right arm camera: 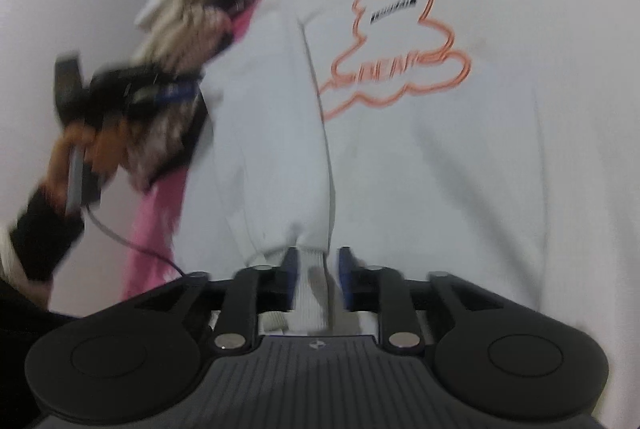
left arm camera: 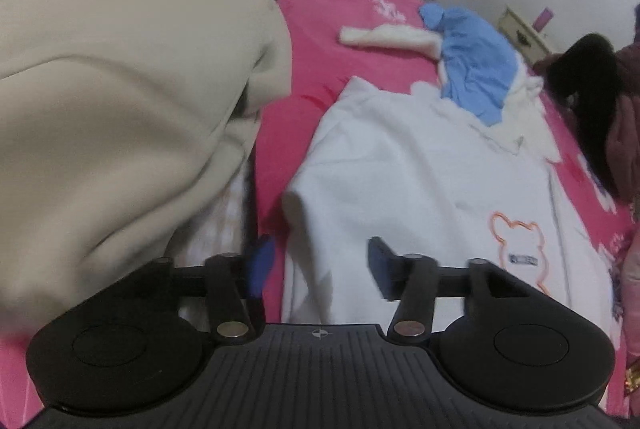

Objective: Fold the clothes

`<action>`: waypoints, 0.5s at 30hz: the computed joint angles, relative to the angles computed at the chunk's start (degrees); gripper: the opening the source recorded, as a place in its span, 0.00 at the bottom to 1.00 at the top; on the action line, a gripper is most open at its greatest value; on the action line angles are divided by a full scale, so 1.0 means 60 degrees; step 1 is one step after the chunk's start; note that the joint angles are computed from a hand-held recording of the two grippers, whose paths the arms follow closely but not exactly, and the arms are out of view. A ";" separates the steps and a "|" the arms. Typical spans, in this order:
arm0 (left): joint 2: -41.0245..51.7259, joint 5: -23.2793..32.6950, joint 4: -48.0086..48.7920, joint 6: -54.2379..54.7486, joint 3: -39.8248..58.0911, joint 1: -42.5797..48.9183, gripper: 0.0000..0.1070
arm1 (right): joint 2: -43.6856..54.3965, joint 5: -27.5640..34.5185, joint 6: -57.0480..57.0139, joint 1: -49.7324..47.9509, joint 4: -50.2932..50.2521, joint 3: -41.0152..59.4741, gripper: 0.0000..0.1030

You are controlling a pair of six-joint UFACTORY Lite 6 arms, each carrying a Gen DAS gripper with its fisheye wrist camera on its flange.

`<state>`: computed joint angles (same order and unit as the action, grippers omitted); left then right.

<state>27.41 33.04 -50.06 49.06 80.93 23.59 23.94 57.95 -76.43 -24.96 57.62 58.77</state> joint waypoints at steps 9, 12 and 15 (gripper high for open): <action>-0.0580 0.4415 0.0624 0.0639 -0.2209 -0.0346 0.57 | 0.1798 0.0987 0.0730 0.0895 -0.0529 0.2483 0.42; -0.0324 0.4529 0.1109 0.0803 -0.2413 -0.0861 0.54 | 0.2087 0.1276 0.0730 0.1103 -0.0812 0.2835 0.43; 0.0142 0.4453 0.1513 0.0612 -0.2233 -0.1528 0.53 | 0.1985 0.1212 0.0619 0.1019 -0.1116 0.2520 0.43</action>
